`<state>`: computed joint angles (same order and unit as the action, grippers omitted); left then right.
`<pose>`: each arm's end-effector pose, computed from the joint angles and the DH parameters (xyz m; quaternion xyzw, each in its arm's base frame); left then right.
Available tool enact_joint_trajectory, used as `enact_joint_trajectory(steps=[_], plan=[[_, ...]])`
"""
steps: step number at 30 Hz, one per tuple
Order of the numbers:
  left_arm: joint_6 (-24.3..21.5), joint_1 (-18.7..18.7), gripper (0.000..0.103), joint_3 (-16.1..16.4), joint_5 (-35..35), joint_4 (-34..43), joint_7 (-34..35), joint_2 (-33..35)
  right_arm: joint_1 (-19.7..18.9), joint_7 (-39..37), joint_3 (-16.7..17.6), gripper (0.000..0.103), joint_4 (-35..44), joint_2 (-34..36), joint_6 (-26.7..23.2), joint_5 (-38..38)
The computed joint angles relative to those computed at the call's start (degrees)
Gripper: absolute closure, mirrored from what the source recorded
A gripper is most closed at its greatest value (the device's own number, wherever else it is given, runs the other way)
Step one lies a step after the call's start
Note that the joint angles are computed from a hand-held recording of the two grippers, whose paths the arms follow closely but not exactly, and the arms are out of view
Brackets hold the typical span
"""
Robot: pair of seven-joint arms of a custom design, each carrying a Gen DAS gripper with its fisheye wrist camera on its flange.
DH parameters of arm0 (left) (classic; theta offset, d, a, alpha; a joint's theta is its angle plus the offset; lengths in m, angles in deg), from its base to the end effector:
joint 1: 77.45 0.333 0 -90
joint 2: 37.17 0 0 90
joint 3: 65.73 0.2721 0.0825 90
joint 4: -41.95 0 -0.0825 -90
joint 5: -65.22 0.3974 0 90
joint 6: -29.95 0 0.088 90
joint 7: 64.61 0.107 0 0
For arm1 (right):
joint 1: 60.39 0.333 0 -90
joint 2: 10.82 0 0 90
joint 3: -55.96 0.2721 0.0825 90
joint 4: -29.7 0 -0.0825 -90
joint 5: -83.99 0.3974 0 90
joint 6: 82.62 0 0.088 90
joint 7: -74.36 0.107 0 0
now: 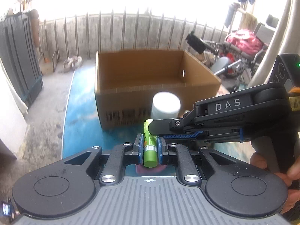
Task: Organize rigid objects
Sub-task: 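Carry the glue stick into the cardboard box and open the right gripper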
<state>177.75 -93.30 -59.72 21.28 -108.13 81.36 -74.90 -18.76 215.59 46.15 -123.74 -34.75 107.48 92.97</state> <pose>0.4261 -0.0615 0.4810 -0.4189 0.8069 -0.3949 0.1319 0.4007 0.2279 0.4452 -0.4286 0.7519 0.0300 0.5000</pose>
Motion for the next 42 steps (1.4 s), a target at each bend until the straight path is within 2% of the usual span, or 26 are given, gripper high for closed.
enact_joint_trajectory(steps=[5,7,9,11,13,14,15,16,19,24,30,38,42], plan=[[1.11,-1.13,0.089,-1.31,-1.95,11.29,-1.19,9.92,1.89,-5.95,-6.62,0.088,9.12,2.92,-5.19,-0.97],[0.89,0.04,0.089,-3.20,-0.99,16.75,-3.64,15.16,5.20,-10.07,-11.70,0.088,13.97,5.27,-8.39,0.58],[2.70,1.54,0.089,-5.97,1.40,21.26,-6.10,20.09,8.79,-14.23,-17.02,0.088,19.30,8.40,-12.47,4.03],[5.18,3.24,0.089,-8.89,5.43,25.30,-10.24,24.95,13.15,-20.88,-23.06,0.088,25.05,12.29,-17.19,10.94],[5.67,5.16,0.089,-11.35,11.69,30.35,-16.41,30.40,17.73,-30.61,-29.42,0.088,31.97,17.82,-23.93,24.45],[5.64,5.95,0.089,-12.29,14.92,32.76,-19.47,32.93,17.99,-34.69,-31.07,0.088,35.80,21.56,-28.16,30.91],[5.37,6.55,0.089,-13.07,17.96,35.09,-22.28,35.30,16.80,-35.46,-31.39,0.088,38.83,24.96,-31.52,34.01],[4.34,7.14,0.089,-13.59,21.07,37.68,-25.13,37.72,14.97,-36.64,-31.39,0.088,42.61,29.09,-35.76,37.02],[2.01,8.25,0.089,-14.61,27.15,42.98,-30.36,42.76,9.26,-37.30,-29.40,0.088,49.86,37.01,-42.60,42.38],[0.82,8.50,0.088,-15.13,37.27,48.68,-37.27,48.54,1.99,-35.04,-25.73,0.088,57.49,44.76,-47.59,43.90],[-0.36,7.94,0.088,-15.45,43.83,51.86,-41.94,52.08,-3.24,-34.17,-20.99,0.088,59.23,46.95,-47.64,43.94],[-1.14,8.10,0.087,-15.93,45.32,53.03,-43.98,52.68,-7.85,-34.15,-15.37,0.088,56.29,44.71,-44.93,42.05],[-1.06,9.14,0.085,-16.57,42.82,51.42,-42.49,50.67,-9.54,-34.07,-12.52,0.088,53.28,41.90,-42.54,41.22]])
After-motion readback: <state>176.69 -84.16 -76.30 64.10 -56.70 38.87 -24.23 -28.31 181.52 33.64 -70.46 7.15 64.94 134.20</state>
